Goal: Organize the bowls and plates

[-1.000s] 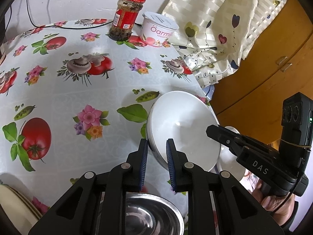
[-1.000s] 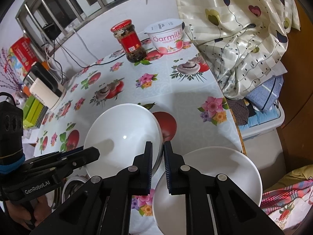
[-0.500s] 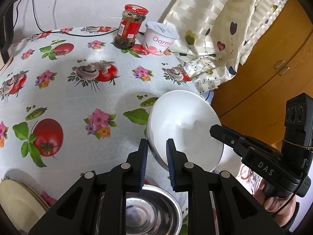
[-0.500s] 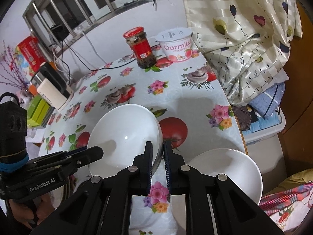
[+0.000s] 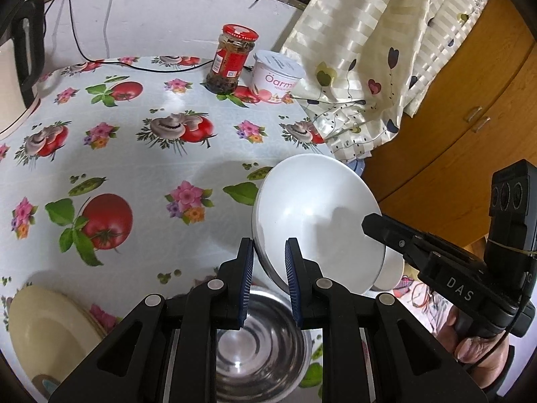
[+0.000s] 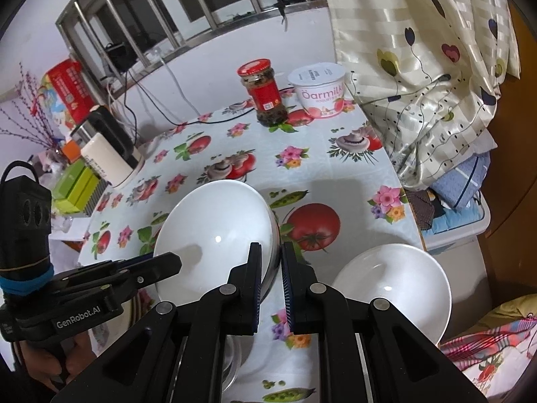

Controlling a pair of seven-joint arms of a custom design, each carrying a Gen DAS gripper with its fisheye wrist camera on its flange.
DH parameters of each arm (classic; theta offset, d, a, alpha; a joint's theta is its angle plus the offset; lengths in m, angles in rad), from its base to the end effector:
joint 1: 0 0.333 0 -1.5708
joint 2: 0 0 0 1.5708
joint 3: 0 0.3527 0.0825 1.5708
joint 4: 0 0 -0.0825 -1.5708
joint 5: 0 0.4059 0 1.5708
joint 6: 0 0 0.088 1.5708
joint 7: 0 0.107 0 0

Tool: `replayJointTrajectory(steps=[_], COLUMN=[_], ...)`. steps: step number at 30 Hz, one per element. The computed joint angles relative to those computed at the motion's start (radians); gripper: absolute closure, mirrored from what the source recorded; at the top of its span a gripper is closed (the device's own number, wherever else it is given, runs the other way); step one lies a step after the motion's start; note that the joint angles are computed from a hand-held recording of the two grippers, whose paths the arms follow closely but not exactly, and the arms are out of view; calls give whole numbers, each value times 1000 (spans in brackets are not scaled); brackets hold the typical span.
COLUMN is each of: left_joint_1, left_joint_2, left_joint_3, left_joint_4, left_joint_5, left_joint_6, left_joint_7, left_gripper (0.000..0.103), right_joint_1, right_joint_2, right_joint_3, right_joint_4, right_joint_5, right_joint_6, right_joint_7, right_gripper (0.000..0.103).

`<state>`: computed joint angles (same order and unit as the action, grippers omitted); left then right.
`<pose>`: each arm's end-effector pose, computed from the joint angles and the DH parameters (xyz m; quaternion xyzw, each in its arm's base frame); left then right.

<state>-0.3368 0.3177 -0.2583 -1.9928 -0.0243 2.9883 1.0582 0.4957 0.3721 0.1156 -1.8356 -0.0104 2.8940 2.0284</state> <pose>0.5711 -0.3672 0.4078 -0.6589 0.6714 -0.3371 0.0371 0.5916 0.4035 0.4310 -0.7104 0.6173 -0.0688 0.3309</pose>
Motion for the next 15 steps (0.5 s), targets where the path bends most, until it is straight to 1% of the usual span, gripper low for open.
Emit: replayJointTrajectory(steps=[15], left_joint_1=[19], left_joint_2=[-115], left_joint_3=[-20], left_joint_4=[-148], left_joint_5=[-40], left_joint_6=[41], left_joint_7=[5], left_gripper=[83], right_joint_1=[48], right_joint_2=[-52], right_joint_3=[-3], right_joint_4=[-49], right_joint_5=[-41], right_joint_6=[3], right_joint_7=[54], right_gripper=[91])
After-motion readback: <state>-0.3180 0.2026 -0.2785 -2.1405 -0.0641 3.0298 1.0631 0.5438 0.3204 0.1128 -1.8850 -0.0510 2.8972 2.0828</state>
